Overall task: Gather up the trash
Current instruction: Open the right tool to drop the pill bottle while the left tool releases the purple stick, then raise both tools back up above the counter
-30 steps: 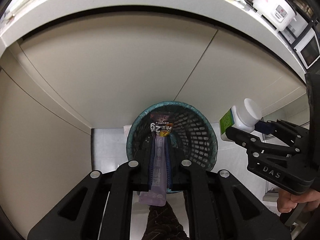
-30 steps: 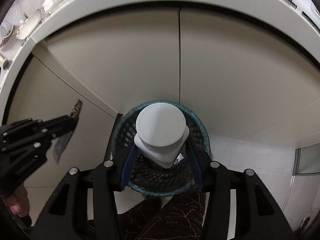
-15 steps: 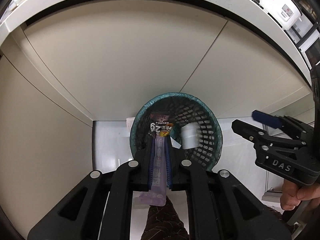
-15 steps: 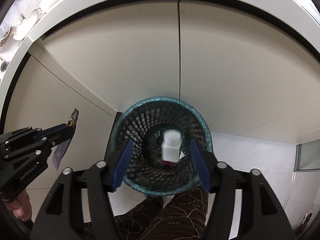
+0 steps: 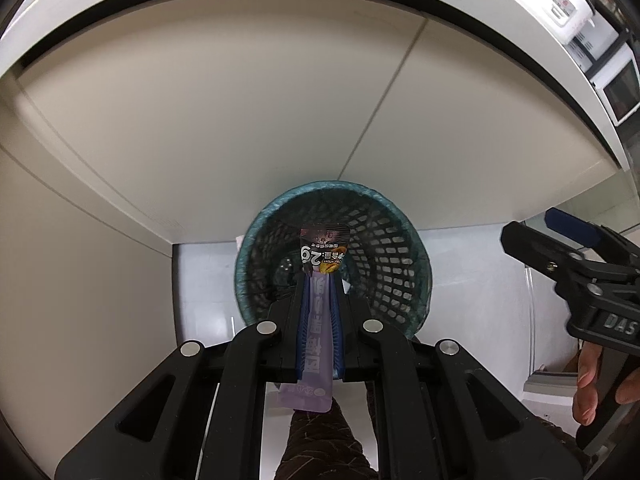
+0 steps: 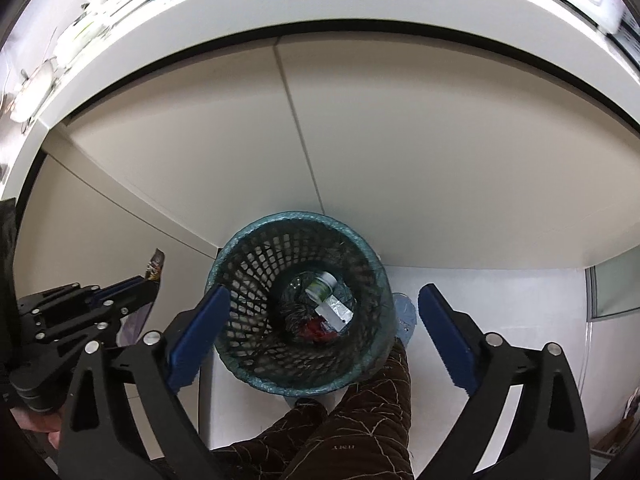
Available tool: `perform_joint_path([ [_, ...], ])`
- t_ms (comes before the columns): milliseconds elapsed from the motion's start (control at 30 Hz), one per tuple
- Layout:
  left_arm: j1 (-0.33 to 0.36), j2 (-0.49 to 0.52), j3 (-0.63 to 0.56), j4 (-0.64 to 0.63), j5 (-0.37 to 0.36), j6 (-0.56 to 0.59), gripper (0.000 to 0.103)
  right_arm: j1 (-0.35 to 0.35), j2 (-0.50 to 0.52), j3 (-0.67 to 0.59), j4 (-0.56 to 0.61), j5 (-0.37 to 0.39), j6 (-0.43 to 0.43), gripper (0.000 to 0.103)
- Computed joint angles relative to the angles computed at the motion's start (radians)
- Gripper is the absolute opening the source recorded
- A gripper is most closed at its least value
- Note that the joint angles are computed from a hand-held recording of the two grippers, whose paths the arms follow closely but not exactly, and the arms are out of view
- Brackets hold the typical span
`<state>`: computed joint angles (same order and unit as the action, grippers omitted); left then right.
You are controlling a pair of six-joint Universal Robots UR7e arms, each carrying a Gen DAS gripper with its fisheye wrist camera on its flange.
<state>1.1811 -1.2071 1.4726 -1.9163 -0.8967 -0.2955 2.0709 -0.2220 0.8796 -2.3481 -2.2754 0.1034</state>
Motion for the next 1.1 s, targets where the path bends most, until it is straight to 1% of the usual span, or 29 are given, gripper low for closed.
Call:
perform_joint_path([
  [233,-0.006,0.028,-0.001,-0.015,-0.019,0.020,0.010,-0.009,-0.051,0.056,-0.026,-0.017,0.021,0.093],
  [400,-0.009,0.041,0.004,-0.024,-0.019,0.032,0.011,-0.013,-0.060,0.054,0.016,-0.037,0.043,0.093],
  [500,-0.011,0.043,0.007,-0.026,-0.019,0.030,0.012,-0.014,-0.063,0.056,0.022,-0.038,0.044,0.093],
  [567,-0.013,0.043,0.005,-0.025,-0.020,0.024,0.015,-0.013,-0.067,0.057,0.022,-0.037,0.042,0.093],
  [667,-0.014,0.042,0.004,-0.028,-0.020,0.025,0.016,-0.013,-0.067,0.057,0.019,-0.038,0.038,0.093],
  [700,-0.014,0.043,0.002,-0.026,-0.022,0.026,0.019,-0.013,-0.068,0.056,0.019,-0.039,0.038,0.093],
  [733,-0.017,0.044,-0.002,-0.017,-0.018,0.020,0.034,-0.013,-0.066,0.054,0.019,-0.040,0.037,0.093],
  [800,-0.021,0.040,0.006,-0.038,-0.007,0.019,0.050,-0.013,-0.067,0.055,0.019,-0.042,0.037,0.093],
  [867,-0.021,0.040,0.005,-0.046,-0.011,0.022,0.057,-0.012,-0.066,0.051,0.030,-0.048,0.041,0.093],
  [900,-0.023,0.041,0.005,-0.048,-0.006,0.020,0.067,-0.012,-0.065,0.048,0.035,-0.047,0.042,0.093],
  [933,-0.024,0.038,0.011,-0.066,-0.005,0.022,0.074,-0.012,-0.065,0.048,0.039,-0.047,0.043,0.093],
  [967,-0.024,0.036,0.014,-0.078,-0.006,0.024,0.076,-0.012,-0.064,0.047,0.041,-0.049,0.042,0.093],
  [1033,-0.023,0.034,0.011,-0.086,-0.006,0.026,0.088,-0.012,-0.060,0.043,0.041,-0.050,0.041,0.093],
  [1100,-0.025,0.030,0.011,-0.093,-0.004,0.029,0.096,-0.011,-0.058,0.040,0.043,-0.054,0.042,0.093],
])
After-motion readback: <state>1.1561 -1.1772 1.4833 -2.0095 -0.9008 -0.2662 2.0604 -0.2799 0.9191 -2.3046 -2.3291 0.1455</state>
